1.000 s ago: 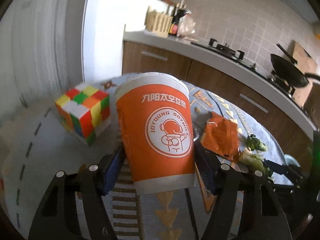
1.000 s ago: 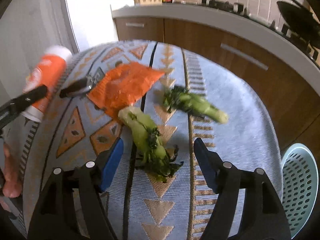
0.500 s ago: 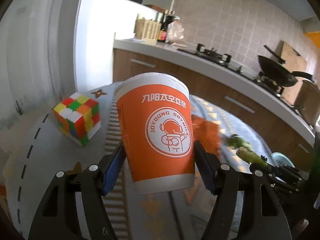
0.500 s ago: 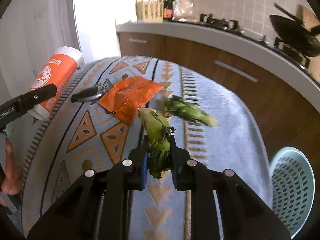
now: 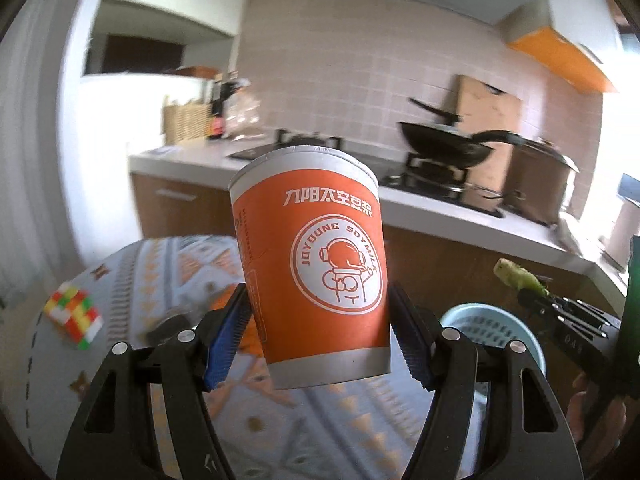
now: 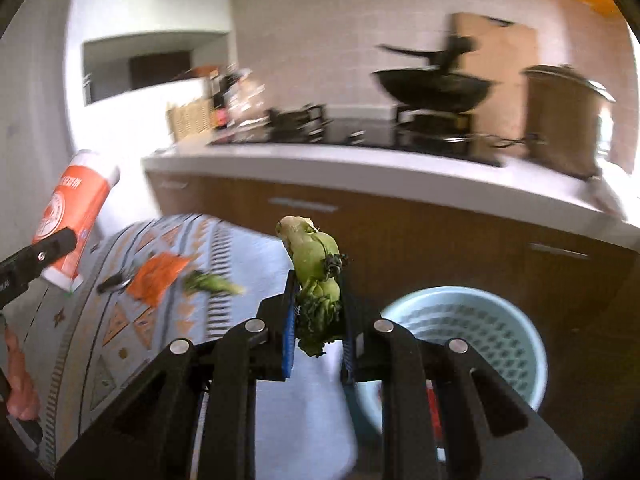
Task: Collect trash
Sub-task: 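Carry the paper cup and bok choy over the basket and open both grippers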
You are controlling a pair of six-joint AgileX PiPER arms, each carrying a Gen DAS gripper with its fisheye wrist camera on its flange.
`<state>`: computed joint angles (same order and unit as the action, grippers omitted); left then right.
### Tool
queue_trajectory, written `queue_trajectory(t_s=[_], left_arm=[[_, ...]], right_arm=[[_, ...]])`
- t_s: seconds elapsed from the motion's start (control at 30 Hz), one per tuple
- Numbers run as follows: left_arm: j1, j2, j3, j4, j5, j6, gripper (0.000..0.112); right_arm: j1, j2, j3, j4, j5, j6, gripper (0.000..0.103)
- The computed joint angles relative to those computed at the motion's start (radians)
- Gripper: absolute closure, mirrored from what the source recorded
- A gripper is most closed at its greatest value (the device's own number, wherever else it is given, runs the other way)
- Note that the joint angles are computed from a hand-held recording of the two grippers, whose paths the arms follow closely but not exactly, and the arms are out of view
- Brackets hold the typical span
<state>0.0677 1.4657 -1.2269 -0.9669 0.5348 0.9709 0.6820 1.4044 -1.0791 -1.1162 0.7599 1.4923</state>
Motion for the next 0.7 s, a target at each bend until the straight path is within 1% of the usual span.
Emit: queue_trajectory(t_s=[0.1, 0.2, 0.3, 0.43, 0.57, 0.6, 0.7], left_arm=[[-0.113, -0.014, -0.023, 0.084, -0.037, -0.08, 0.046], [-0.203, -0.007, -0.052, 0.157, -0.064, -0.144, 0.046], [-0.288, 0.02, -0.09, 0.228, -0.068, -0.217, 0.046], [-0.382, 0.065, -0.125, 0.298, -0.074, -0.287, 0.046], [-0.438, 0.143, -0.186, 0.319, -0.02, -0.324, 0.046], [-0.449, 0.164, -0.202, 0.329, -0.007, -0.336, 0.046], [-0.488, 0.22, -0.235, 0.364, 0.014, -0.361, 0.046]], right_arm=[[-0.025, -0.088, 0.076, -0.016, 0.04, 0.027, 0.087], [-0.048, -0.146, 0.13, -0.023, 0.075, 0.041, 0.087], [-0.096, -0.17, 0.164, -0.013, 0.064, 0.04, 0.087], [-0.171, -0.209, 0.22, 0.041, 0.03, 0.015, 0.087], [-0.263, -0.247, 0.282, 0.105, -0.025, -0.022, 0.087], [-0.309, -0.261, 0.303, 0.14, -0.068, -0.046, 0.087], [-0.405, -0.275, 0.341, 0.221, -0.159, -0.107, 0.087]])
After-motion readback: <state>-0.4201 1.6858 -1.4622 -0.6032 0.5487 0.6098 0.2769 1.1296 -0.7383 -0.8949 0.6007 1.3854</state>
